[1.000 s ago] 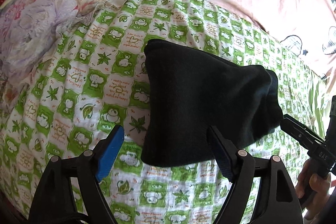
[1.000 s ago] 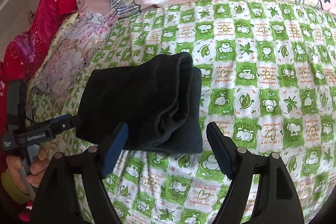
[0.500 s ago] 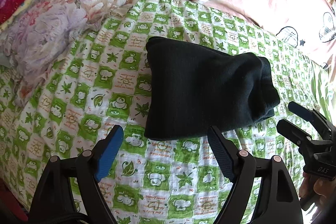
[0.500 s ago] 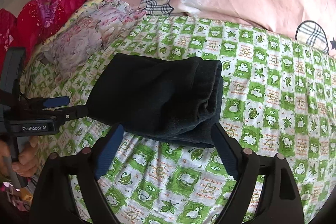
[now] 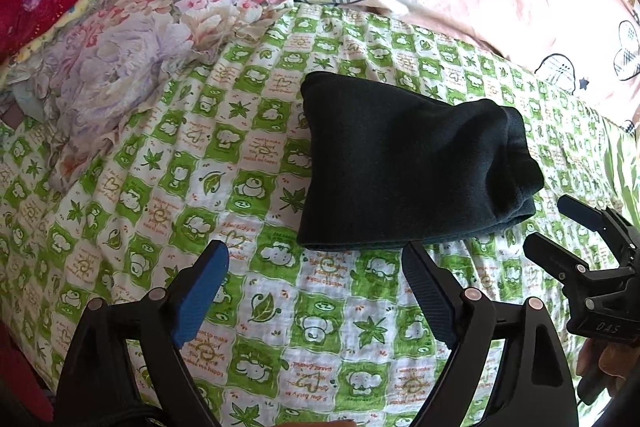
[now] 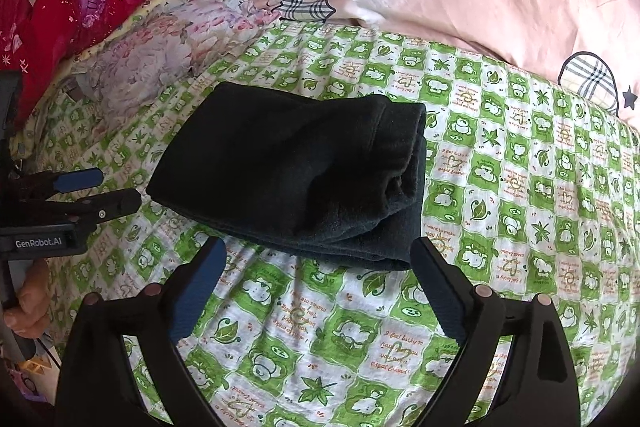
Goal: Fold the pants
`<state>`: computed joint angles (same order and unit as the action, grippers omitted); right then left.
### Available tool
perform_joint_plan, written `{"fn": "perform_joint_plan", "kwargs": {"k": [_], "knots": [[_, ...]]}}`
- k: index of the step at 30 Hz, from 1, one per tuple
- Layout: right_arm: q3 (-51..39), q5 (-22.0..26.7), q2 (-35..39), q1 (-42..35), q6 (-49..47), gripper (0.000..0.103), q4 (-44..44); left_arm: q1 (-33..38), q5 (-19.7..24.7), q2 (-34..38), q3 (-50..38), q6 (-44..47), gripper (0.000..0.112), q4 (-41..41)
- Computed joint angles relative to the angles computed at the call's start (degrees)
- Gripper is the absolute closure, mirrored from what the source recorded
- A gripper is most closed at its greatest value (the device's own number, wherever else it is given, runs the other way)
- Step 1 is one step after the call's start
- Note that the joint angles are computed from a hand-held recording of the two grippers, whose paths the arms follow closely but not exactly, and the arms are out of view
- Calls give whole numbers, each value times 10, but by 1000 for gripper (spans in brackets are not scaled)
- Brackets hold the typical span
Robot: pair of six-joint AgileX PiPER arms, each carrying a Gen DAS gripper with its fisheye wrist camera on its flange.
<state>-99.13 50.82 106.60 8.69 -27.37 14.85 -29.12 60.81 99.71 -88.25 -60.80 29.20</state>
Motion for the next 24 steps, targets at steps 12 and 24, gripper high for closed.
{"fn": "perform_joint_plan", "kwargs": {"k": [12,24], "knots": [[11,-15,4,-1,-6,9,4,-21,3,8,9,-23,20,37],[22,-35,-3,-4,-15,9,20,-31,8,12,6,-39,19,70]]}}
